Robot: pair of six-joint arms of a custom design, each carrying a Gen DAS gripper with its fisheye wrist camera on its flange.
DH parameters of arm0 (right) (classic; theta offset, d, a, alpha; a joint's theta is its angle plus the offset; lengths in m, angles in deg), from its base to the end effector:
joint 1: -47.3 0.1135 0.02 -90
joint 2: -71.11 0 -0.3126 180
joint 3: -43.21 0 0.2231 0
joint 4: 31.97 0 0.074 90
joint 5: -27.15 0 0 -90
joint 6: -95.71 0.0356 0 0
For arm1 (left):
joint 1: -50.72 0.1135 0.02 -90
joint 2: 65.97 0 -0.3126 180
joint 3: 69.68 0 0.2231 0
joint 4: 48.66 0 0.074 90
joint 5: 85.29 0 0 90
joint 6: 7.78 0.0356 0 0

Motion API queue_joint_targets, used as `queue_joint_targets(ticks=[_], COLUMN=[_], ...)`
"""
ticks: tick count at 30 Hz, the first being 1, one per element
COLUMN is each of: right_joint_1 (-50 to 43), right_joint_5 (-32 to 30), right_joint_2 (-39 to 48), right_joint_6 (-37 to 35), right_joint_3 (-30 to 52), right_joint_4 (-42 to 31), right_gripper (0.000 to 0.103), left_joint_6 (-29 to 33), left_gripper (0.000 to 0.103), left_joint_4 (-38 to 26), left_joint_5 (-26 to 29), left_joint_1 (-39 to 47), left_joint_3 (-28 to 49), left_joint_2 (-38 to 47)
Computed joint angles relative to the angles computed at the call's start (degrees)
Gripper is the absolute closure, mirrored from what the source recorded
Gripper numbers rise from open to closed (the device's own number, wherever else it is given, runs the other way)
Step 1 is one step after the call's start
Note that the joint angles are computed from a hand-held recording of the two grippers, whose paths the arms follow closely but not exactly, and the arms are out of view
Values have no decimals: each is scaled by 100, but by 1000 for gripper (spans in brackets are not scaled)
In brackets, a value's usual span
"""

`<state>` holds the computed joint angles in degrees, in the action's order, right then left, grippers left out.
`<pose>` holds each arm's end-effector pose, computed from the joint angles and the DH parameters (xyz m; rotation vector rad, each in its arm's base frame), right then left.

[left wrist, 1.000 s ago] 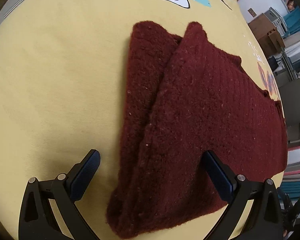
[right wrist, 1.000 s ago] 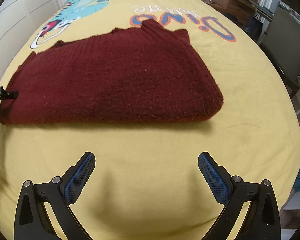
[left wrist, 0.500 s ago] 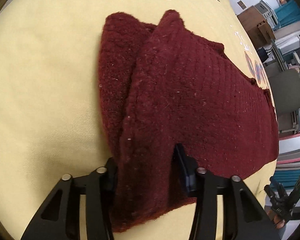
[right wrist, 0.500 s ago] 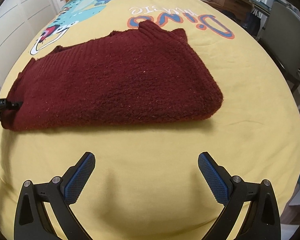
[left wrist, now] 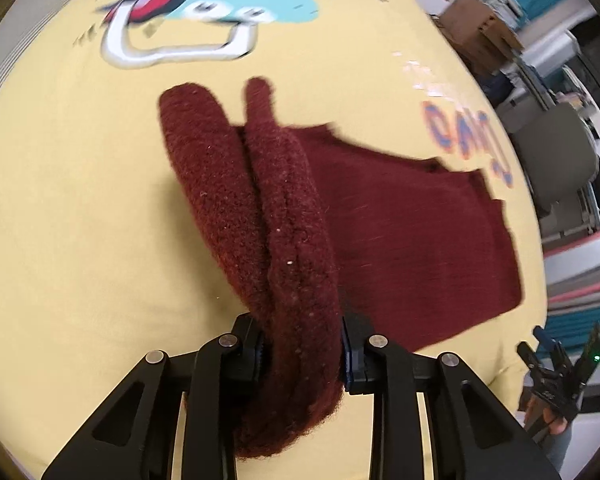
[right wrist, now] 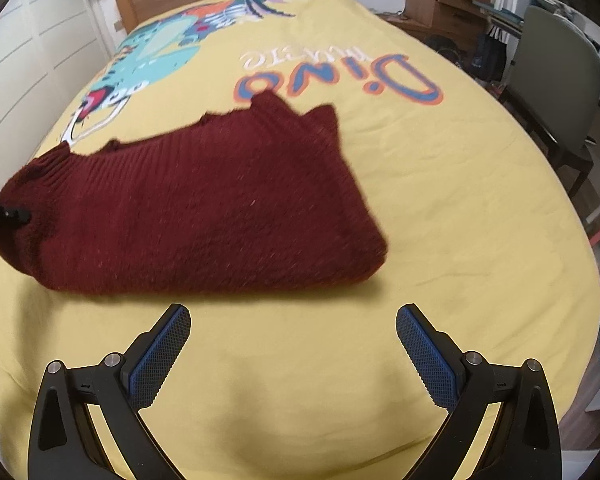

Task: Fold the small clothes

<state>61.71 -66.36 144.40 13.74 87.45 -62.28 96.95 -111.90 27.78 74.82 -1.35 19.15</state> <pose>0.1747 0.0471 0.2103 -0.1678 2.6150 0.2184 0.2115 0.0793 0.2554 -0.1796 2.8045 -0.4594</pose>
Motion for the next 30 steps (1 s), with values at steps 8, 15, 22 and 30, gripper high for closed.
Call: queue_joint_targets(ticks=[8, 15, 22, 30], right_joint_1=[-1708, -3078, -3766, -4058], right_joint_5=[-897, -1418, -1541, -1620], right_joint_2=[-211, -67, 390, 745], right_joint_6=[-986, -1816, -2414, -2552], right_joint_3=[325, 573, 406, 120], right_joint_4=[-314, -612, -622, -411], right_gripper=[0, 0, 0, 0], left_joint_6=[-2027, -3406, -3932, -4200], left_gripper=[84, 84, 83, 66], left_joint_4=[-236, 486, 853, 412], left_joint_5=[-548, -1259, -1940, -2378], left_joint_1=[-2699, -4951, -5997, -6144], left_joint_3=[1638, 2604, 2523, 3093], left_joint_2=[308, 1871, 2839, 3243])
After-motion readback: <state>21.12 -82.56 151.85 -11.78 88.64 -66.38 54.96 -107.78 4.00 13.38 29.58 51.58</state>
